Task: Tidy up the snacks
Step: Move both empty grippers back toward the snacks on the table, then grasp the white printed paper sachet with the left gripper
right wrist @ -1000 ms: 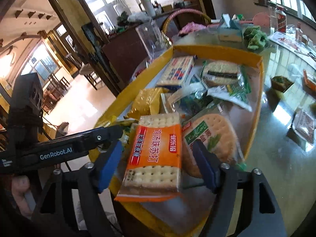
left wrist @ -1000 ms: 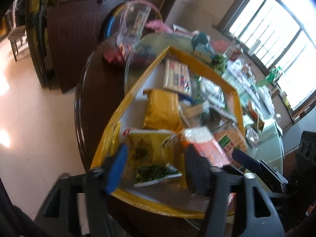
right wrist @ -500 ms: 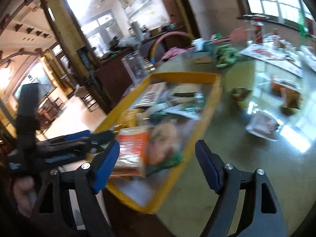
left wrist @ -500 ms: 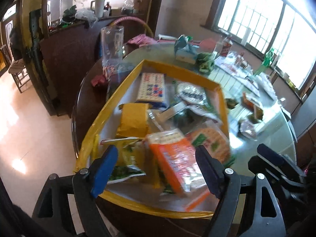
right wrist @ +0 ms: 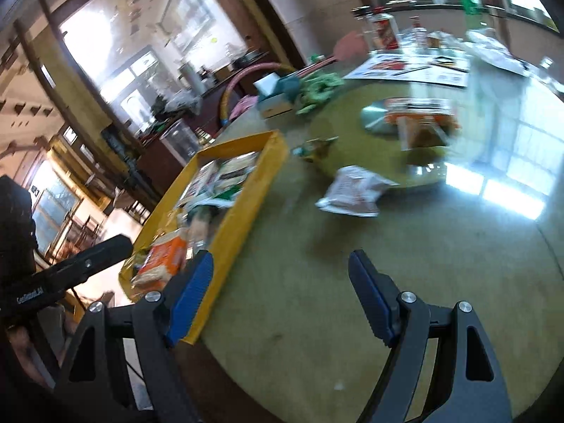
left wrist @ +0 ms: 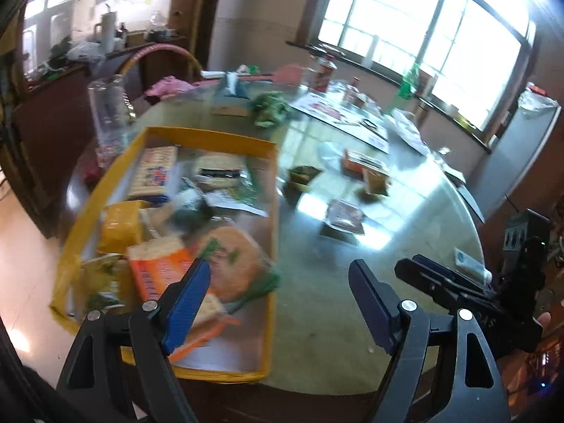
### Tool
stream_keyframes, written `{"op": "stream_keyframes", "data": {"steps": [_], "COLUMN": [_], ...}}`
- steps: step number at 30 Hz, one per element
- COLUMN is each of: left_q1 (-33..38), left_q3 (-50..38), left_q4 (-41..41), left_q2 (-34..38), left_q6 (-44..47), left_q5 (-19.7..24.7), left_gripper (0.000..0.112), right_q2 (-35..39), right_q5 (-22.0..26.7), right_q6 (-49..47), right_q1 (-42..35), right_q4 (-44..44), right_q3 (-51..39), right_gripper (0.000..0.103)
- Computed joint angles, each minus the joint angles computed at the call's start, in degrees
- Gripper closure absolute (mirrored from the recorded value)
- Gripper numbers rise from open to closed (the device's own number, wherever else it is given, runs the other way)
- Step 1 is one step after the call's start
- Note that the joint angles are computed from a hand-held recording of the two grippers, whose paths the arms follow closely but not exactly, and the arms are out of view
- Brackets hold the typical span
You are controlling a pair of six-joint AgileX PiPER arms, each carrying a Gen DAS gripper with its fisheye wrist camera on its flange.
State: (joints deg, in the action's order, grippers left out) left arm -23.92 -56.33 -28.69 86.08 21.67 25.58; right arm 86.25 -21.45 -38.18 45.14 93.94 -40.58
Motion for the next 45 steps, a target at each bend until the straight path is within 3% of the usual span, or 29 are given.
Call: {"op": "stream_keyframes", "data": {"steps": [6, 11, 16, 18, 25, 28, 32, 34, 38, 40, 45], "left_q1": [-4.17, -6.18, -11.81, -14.04, -17.51, -17.93, -18.39, -18.13, -18.36, -18.25, -17.62], "left_q3": [-3.19, -10.37, -23.19, -29.17, -49.5, -54.73, -57.36, -56.96, -55.13, -53.65, -49.21], "left_q4": [1.83, -1.64, 10.75, 16.19, 26.21, 25.45, 25.39, 24.2, 25.09, 24.4, 22.46], "left_q2": [4.28, 10.98, 21.78, 26.71, 41.82, 45.21, 47.14, 47.18, 46.24, 45.4, 42.97], "left_q6": [-2.09, -0.47, -10.97, -14.98, -22.7, -21.91, -22.75, -22.38, -22.89, -21.6, -19.8], "left_q5": [0.82, 5.1, 8.1, 9.82, 19.35, 23.0, 24.15, 23.54, 21.62, 20.61, 18.9], "left_gripper": [0.031, 0.031, 0.031, 0.031, 0.031, 0.032, 0.036, 0.052, 0.06, 0.07, 0.073], "right_q2": [-5.08, -6.93, -8.33, -9.29, -11.93, -12.79, -13.32, -13.39, -12.99, -12.97, -12.0], "right_q5": [1.21, 2.73, 2.36, 3.18, 4.88, 5.36, 6.06, 6.28, 6.78, 6.95, 7.25], "right_q6": [12.36, 17.58, 15.77, 18.93, 21.72, 23.0, 26.09, 28.09, 29.74, 30.1, 30.16], "right_q1": [-2.87, -5.65, -7.09, -8.62, -12.51, -13.54, -14.98, -15.4, -16.02, -16.09, -16.32], "right_q4": [-9.94, -14.28, -10.46, -13.67, -16.93, -18.37, -21.7, -23.78, -25.53, -26.16, -26.68], "right_q3": [8.67, 12.19, 14.48, 15.83, 19.03, 20.02, 21.08, 21.52, 21.42, 21.4, 20.61], "right_gripper": [0.024, 0.024, 0.024, 0.024, 0.024, 0.024, 0.024, 0.024, 0.024, 0.024, 0.024]}}
